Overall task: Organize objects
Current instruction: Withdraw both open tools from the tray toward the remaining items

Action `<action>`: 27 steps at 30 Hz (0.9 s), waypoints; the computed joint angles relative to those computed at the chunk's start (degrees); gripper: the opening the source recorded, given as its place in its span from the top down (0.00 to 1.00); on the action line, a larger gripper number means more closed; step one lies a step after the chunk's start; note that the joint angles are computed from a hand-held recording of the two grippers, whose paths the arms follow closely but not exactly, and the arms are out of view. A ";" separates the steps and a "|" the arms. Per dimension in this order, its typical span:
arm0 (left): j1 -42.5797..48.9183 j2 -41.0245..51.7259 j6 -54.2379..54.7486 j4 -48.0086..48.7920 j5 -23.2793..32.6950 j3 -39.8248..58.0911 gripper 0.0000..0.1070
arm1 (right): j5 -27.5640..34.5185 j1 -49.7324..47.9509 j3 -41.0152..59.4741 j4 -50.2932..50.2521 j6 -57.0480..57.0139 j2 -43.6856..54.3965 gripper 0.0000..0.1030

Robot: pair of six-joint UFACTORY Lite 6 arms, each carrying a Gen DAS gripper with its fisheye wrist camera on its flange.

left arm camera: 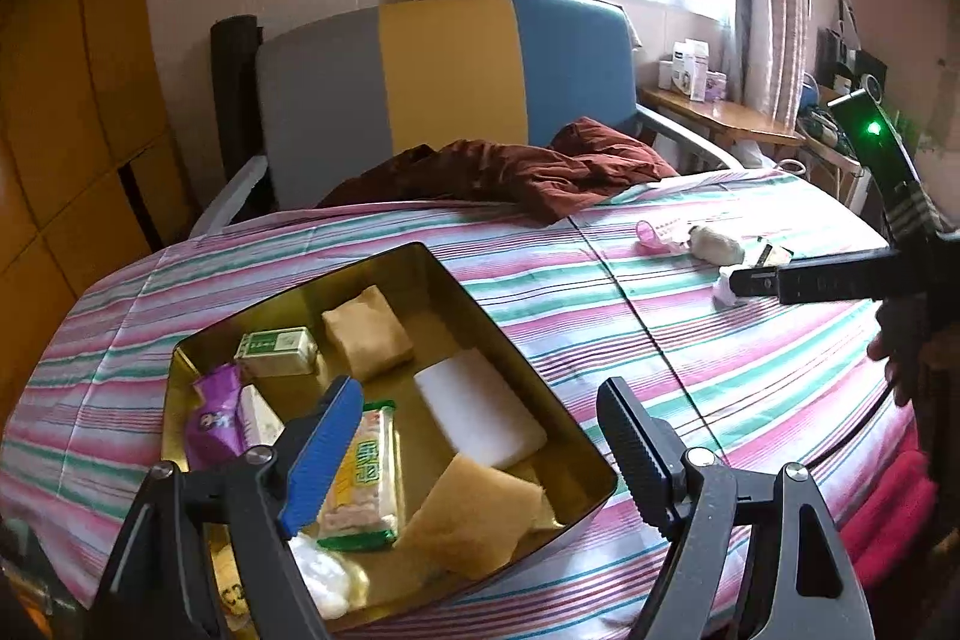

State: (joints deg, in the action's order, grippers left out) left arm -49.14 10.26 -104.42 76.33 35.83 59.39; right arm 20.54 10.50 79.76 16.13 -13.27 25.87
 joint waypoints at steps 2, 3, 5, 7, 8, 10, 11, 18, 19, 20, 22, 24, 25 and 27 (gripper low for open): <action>0.18 0.95 0.72 -0.30 -0.45 1.12 0.24 | 0.63 -1.21 1.79 -0.23 -0.03 1.17 0.19; 0.24 1.51 1.37 -0.62 -0.66 1.85 0.24 | 0.90 -1.70 2.84 -0.59 0.17 1.92 0.19; 0.47 2.49 2.38 -1.05 -1.08 2.97 0.24 | 1.34 -2.62 5.08 -1.75 1.12 3.48 0.19; 0.70 3.97 3.69 -1.91 -1.68 4.55 0.23 | 1.83 -3.73 7.39 -2.15 1.33 5.14 0.19; 0.77 4.67 4.20 -2.25 -1.81 5.28 0.23 | 1.93 -4.35 8.74 -2.17 1.28 6.17 0.19; 1.01 6.21 5.90 -3.52 -2.24 7.11 0.23 | 2.04 -5.86 12.07 -1.90 0.75 8.96 0.19; 1.16 7.17 7.06 -4.41 -2.54 8.37 0.23 | 1.97 -6.48 13.55 -2.36 1.33 10.27 0.19; 2.40 13.38 15.24 -10.88 -3.78 16.84 0.23 | -1.09 -12.33 20.96 2.71 -0.37 19.04 0.19; 2.75 14.80 17.27 -12.69 -4.02 18.78 0.23 | -1.01 -13.48 21.13 4.95 -1.40 19.90 0.19; 2.98 15.79 18.54 -13.88 -4.11 20.11 0.23 | -0.58 -14.51 21.25 7.14 -2.59 20.60 0.19; 3.50 18.56 22.10 -16.95 -4.19 23.93 0.22 | 1.54 -16.40 23.06 8.05 -1.62 22.63 0.19; 4.31 22.30 28.04 -22.36 -4.44 29.60 0.23 | 2.30 -17.90 24.28 9.12 -1.01 23.49 0.19; 4.72 24.10 30.71 -25.08 -4.53 32.50 0.23 | 2.58 -18.75 24.37 10.19 -0.95 23.39 0.19; 5.42 27.57 35.61 -30.22 -4.54 38.16 0.22 | 2.73 -19.97 24.52 10.73 0.30 23.42 0.19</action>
